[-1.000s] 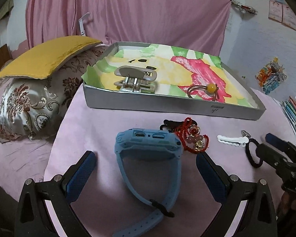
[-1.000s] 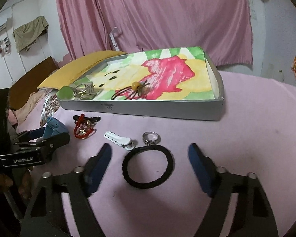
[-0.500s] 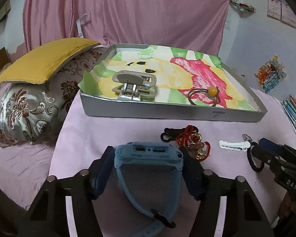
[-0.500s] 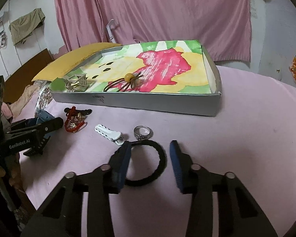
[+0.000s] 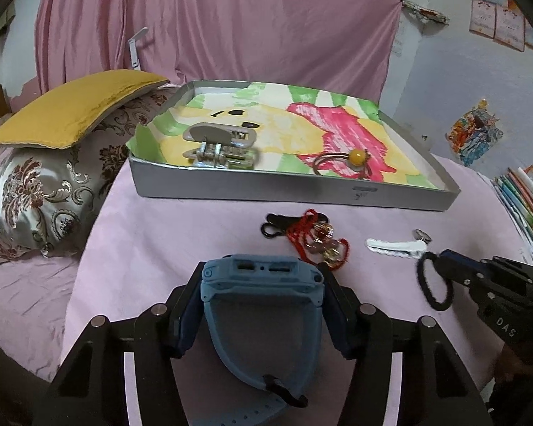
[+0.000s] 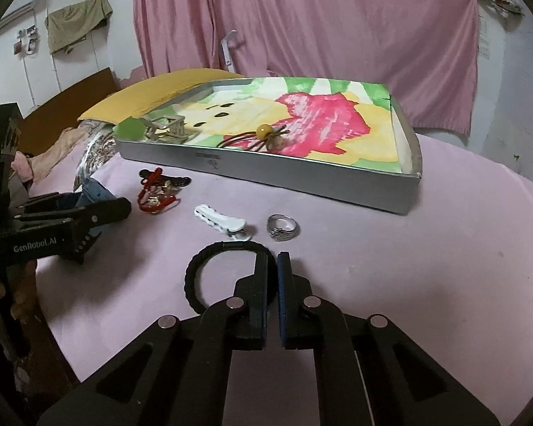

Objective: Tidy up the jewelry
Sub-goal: 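Place the smartwatch in the tray while the right gripper drops the black hair tie there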

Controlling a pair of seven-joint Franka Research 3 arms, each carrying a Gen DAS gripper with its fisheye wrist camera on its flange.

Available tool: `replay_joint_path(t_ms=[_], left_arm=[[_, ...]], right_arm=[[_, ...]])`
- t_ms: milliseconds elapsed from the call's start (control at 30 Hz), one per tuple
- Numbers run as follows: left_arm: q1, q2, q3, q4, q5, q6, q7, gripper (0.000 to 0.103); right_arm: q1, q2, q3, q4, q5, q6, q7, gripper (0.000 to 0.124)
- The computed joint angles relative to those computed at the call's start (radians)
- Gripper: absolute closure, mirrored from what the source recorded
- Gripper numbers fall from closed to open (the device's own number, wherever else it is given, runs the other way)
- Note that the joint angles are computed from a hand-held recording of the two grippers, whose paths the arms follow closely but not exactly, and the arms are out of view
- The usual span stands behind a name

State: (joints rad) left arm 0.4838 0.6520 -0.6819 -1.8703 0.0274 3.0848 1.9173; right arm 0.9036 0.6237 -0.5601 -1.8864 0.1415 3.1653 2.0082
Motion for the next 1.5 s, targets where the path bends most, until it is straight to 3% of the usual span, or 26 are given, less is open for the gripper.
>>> replay_joint_path(t_ms=[300,467,633,800,1067,1267,1500], left_arm=[[0.167,0.051,-0.183,-0.079,0.047,0.071,0.026,0.047],[0.202,0.073,-0.227,-0.089,0.101,0.126,-0.027,0.047],[0.19,0.094,-0.236,-0.061,0.144,0.177,-0.099,0.047],[0.131,0.096,-0.194,-0.014,0.185,0.257,-0.168,0.047],[-0.049,0.116,-0.033,0.14,0.214,0.324,-0.267,0.047],[-0.139,0.195,0.022,0.328,0.267,0.228,-0.322,0.047],[-0.212,0.282,0.043,0.504,0.265,0.066,-0.314,0.047]], right_arm=[[0.172,0.016,-0.162,-0.072,0.105,0.136,-0.041,0.119],[0.213,0.028,-0.2,-0.087,0.183,0.205,-0.092,0.119],[0.247,0.066,-0.241,-0.066,0.271,0.288,-0.15,0.119],[0.288,0.168,-0.302,-0.005,0.409,0.404,-0.198,0.119],[0.199,0.267,-0.271,0.159,0.538,0.428,-0.251,0.119],[0.126,0.347,-0.257,0.296,0.64,0.354,-0.294,0.119],[0.099,0.409,-0.283,0.399,0.752,0.219,-0.352,0.119]])
